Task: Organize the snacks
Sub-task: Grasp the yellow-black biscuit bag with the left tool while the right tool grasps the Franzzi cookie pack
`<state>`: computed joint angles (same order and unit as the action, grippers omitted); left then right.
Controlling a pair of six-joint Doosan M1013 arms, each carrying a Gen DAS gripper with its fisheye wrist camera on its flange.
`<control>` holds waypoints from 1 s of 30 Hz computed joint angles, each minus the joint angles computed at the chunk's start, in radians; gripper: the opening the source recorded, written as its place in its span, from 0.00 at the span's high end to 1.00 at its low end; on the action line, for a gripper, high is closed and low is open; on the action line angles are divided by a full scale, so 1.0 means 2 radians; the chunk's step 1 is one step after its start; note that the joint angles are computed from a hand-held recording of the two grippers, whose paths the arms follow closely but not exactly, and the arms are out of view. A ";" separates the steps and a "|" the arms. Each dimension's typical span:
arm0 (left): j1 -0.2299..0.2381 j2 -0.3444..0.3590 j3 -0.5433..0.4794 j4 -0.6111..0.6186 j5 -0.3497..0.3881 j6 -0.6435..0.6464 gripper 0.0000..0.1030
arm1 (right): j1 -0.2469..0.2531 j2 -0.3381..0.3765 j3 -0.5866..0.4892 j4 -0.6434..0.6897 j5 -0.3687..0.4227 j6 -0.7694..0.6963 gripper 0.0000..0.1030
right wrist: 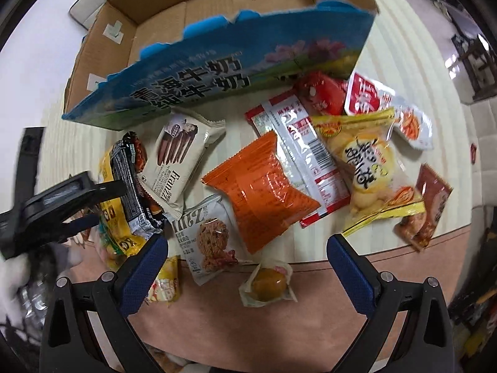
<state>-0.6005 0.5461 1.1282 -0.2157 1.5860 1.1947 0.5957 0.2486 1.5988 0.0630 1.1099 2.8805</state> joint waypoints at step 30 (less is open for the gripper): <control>0.040 -0.038 0.086 0.019 -0.063 0.074 0.10 | -0.025 0.114 -0.099 0.025 0.001 0.132 0.27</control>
<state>-0.5195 0.4700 1.3006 -0.1786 1.4597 1.3424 0.5447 0.4765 1.4003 0.1132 1.1119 3.1441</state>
